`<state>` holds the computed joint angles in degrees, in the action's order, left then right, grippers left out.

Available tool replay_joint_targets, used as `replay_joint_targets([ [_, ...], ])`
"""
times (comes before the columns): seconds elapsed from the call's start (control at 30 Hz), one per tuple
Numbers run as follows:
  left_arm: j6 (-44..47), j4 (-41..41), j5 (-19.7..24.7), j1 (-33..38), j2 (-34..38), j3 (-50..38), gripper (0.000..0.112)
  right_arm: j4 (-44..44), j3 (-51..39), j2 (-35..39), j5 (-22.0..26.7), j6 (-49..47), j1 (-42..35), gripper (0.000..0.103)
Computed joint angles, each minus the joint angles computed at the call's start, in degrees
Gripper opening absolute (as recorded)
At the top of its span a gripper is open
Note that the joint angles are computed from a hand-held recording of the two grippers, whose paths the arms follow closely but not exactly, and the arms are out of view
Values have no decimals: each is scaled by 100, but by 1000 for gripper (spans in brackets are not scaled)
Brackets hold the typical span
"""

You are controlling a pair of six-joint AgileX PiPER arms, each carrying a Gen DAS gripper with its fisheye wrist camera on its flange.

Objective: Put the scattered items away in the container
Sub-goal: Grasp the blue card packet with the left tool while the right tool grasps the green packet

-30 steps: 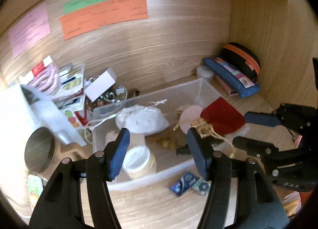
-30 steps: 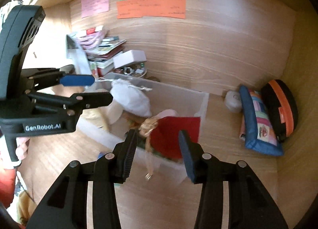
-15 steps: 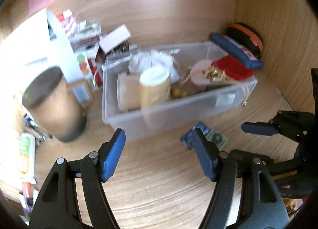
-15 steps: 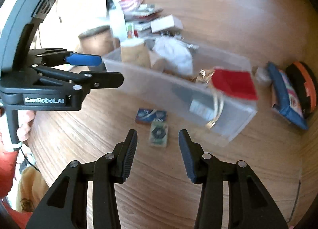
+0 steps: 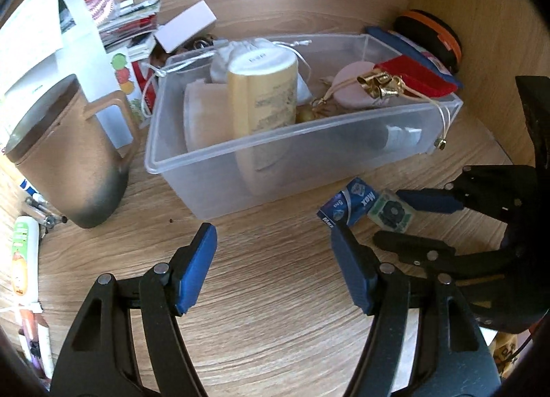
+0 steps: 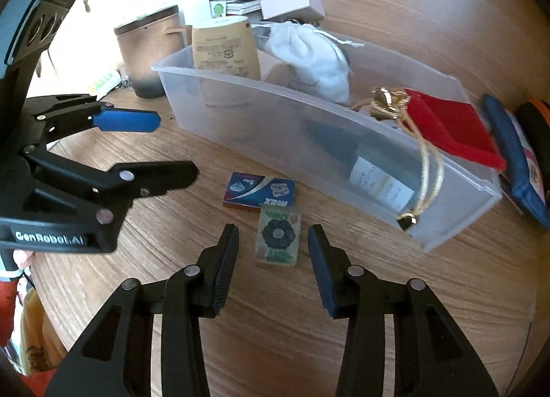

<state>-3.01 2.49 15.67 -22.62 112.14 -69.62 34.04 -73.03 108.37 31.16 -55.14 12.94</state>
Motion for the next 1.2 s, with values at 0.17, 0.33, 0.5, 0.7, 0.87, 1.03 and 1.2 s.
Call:
replay_joint_targets([
  [0.17,208,-172,78,-10,126,-128,69,168,7,24,39,-312,8,22],
  [0.33,663,-643,259,-32,284,-352,69,451,87,-80,260,-610,-240,22],
  [0.5,594,-590,476,-187,506,-679,69,1028,240,-281,599,-1191,-786,22],
  [0.7,94,-83,713,-440,777,-1114,69,1374,315,-429,930,-1515,-1304,22],
  [0.87,198,-179,904,-487,940,-1387,69,1531,341,-474,1073,-1643,-1458,22],
  [1.03,257,-235,789,-507,903,-1304,52,1705,399,-510,1158,-1801,-1503,22],
  [1.2,-116,122,596,-597,833,-1131,47,1789,441,-523,1276,-1885,-1588,22],
])
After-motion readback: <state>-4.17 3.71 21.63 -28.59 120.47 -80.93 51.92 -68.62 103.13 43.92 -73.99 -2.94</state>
